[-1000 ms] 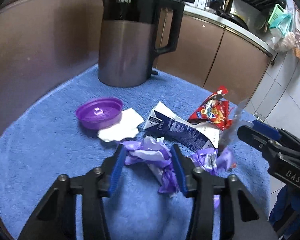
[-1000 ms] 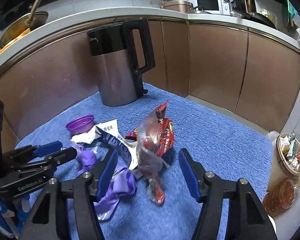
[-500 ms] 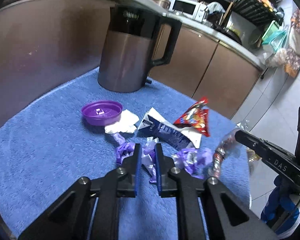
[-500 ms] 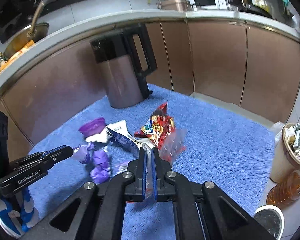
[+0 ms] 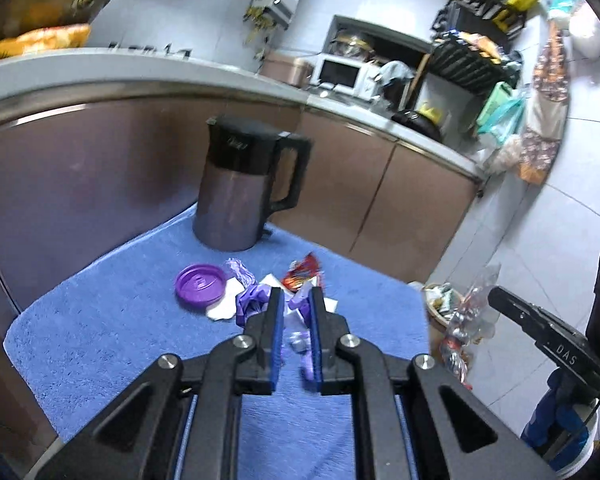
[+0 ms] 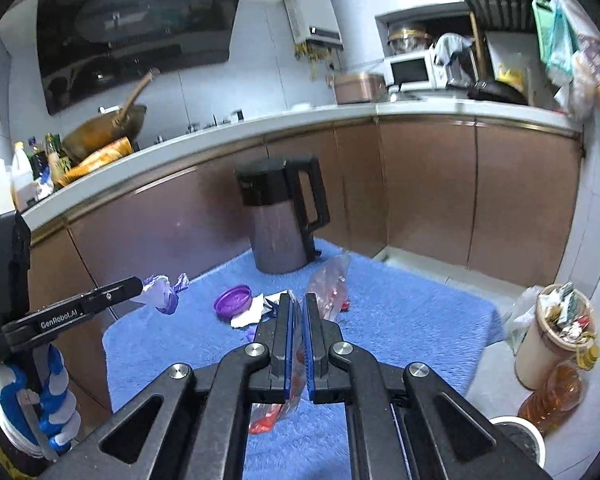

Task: Collect trash
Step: 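Grasp a purple wrapper with the left tool while the right tool grasps a clear wrapper, then carry both wrappers over the trash bin and open both tools to drop them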

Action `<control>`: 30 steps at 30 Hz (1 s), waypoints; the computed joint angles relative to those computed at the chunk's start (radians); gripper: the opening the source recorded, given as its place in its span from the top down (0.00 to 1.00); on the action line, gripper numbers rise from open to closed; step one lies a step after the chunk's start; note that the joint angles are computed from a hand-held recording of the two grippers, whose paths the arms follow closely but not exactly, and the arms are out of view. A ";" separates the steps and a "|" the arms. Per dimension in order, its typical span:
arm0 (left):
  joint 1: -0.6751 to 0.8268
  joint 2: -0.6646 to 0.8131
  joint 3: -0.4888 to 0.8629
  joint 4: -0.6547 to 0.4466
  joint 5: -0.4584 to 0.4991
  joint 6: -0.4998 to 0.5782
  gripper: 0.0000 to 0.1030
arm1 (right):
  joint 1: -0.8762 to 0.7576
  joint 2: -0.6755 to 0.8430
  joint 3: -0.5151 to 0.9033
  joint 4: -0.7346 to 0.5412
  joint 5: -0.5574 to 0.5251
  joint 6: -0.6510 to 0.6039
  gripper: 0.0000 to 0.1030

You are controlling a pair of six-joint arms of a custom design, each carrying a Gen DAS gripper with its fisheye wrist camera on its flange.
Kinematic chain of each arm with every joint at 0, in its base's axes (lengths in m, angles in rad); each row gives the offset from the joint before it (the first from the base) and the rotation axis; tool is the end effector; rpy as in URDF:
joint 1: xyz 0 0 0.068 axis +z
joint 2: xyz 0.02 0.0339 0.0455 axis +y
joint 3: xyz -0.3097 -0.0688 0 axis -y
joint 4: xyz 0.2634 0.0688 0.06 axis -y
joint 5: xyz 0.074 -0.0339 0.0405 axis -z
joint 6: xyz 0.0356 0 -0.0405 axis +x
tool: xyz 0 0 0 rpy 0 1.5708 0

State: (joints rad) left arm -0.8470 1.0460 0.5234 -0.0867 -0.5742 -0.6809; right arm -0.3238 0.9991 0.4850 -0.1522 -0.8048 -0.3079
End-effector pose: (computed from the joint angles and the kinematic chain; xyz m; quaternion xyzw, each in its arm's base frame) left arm 0.1524 -0.1432 0.2426 -0.0600 0.8583 -0.1255 0.4940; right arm 0.1872 -0.0358 0.2357 -0.1646 0.8290 0.2099 0.4916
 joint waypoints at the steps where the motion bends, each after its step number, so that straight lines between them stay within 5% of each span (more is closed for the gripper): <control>1: -0.035 0.000 0.016 -0.013 -0.019 -0.006 0.89 | -0.036 -0.020 0.005 -0.030 -0.025 -0.020 0.95; 6: -0.150 0.091 0.097 0.024 -0.008 -0.013 0.89 | -0.331 -0.051 0.051 -0.246 -0.209 -0.232 0.95; 12: -0.226 0.364 0.278 0.122 0.102 0.040 0.89 | -0.627 0.125 0.134 -0.377 -0.305 -0.499 0.95; 21: -0.260 0.882 0.714 0.077 0.329 0.104 0.89 | -0.762 0.505 0.192 -0.177 -0.193 -0.536 0.95; 30: -0.233 1.276 1.147 -0.090 0.493 0.116 0.86 | -0.735 0.865 0.251 0.107 -0.027 -0.415 0.95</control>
